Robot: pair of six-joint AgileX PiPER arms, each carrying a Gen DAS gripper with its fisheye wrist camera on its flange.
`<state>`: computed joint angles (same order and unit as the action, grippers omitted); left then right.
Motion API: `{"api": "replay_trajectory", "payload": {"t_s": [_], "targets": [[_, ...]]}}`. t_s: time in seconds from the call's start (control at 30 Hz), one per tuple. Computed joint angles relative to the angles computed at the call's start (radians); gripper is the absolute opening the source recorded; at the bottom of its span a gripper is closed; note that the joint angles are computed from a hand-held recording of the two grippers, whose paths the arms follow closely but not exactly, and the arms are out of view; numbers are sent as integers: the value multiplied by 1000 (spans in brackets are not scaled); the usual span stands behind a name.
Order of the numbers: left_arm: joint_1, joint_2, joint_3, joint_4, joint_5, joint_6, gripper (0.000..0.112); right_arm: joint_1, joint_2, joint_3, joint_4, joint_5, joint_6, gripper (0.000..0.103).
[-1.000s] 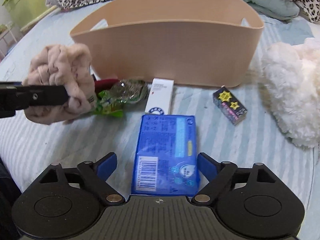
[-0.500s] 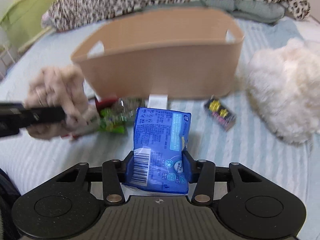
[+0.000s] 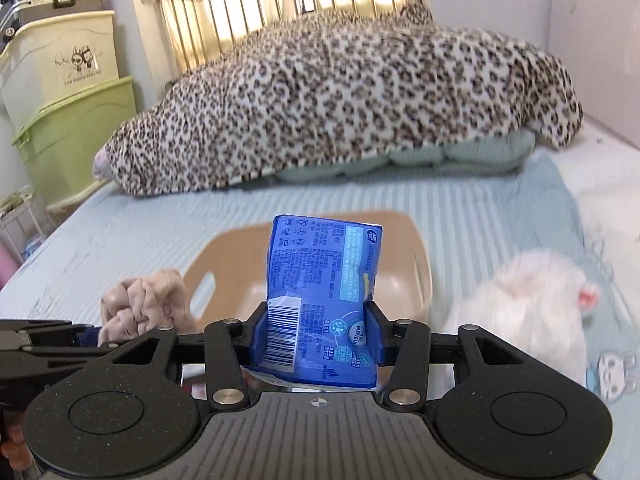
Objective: Organize objects
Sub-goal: 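Carry the scrunchie and tissue pack into the basket and open both tools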
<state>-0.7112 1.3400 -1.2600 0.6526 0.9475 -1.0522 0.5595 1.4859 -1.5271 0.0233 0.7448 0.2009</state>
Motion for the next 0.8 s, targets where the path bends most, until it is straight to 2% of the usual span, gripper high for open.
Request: {"api": "replay_trajectory", "payload": {"t_s": [0.27,0.5,0.63,0.73,0.77,0.8], "targets": [[93,167,-128,57,-34,42,33,-2,187,-207,-25,3,2,45],[184,360,-263,-18,-26,152,33,8,315,-301,-67,29,27,45],[206,420,-267,-27,-43,151,33,17,374,-351,-100,52,45,46],[223,441,-267,-71,-48,179,36,16,396,-360,-107,60,64,46],[225,440,-263,-80,-50,184,42,14,402,-364,-104,64,64,46],[224,438,-259,-79,-47,184,44,14,404,-365,-106,69,62,47]]}}
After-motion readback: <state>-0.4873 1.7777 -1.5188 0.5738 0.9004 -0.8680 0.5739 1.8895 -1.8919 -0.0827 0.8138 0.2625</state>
